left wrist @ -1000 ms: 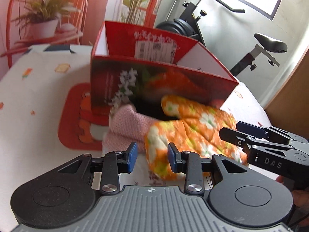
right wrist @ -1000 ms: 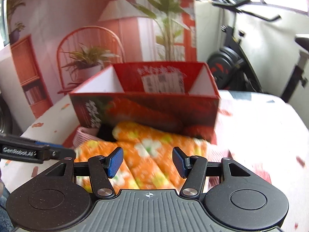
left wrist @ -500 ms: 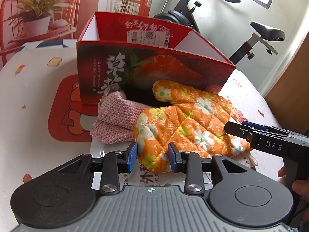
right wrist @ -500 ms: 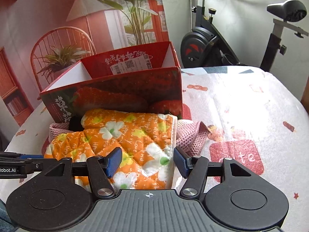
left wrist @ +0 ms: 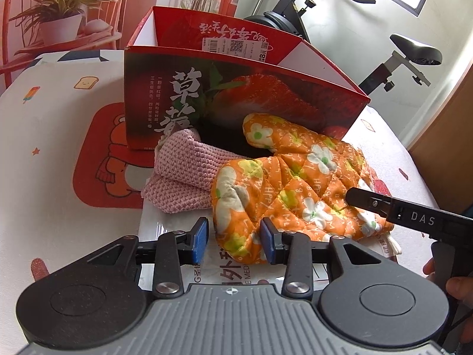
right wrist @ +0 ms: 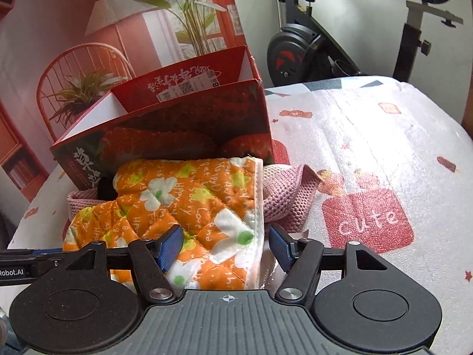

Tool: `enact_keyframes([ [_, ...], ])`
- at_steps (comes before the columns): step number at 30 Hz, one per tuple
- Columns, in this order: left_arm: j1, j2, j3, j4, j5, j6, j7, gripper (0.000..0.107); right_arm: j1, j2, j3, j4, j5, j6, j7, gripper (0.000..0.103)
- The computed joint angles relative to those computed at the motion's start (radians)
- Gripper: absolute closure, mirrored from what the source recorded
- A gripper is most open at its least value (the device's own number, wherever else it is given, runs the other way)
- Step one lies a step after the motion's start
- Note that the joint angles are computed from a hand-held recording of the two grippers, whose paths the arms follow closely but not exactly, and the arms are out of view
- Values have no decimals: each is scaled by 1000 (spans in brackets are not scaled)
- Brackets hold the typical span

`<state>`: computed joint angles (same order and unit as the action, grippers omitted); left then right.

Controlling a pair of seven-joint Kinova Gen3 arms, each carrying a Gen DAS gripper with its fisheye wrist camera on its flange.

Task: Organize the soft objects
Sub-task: 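Move the right tool down to the orange floral oven mitt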

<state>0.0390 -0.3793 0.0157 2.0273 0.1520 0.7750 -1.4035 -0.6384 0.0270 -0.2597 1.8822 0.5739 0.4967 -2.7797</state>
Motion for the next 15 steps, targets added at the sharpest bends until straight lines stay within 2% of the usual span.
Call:
enact_keyframes([
  [4, 1, 6, -9, 0, 11, 2, 3, 64, 23, 6, 11, 7, -99, -59, 72, 42],
  [7, 2, 8, -17, -1, 21, 6, 2, 64, 7, 16, 8, -14, -87, -38, 88, 43],
  [11, 1, 9, -37, 0, 50, 6, 3, 64, -12, 10, 4, -32, -46, -14, 116, 58],
  [15, -10, 11, -16, -10, 33, 13, 10, 68, -13, -6, -4, -38, -43, -20, 164, 77],
])
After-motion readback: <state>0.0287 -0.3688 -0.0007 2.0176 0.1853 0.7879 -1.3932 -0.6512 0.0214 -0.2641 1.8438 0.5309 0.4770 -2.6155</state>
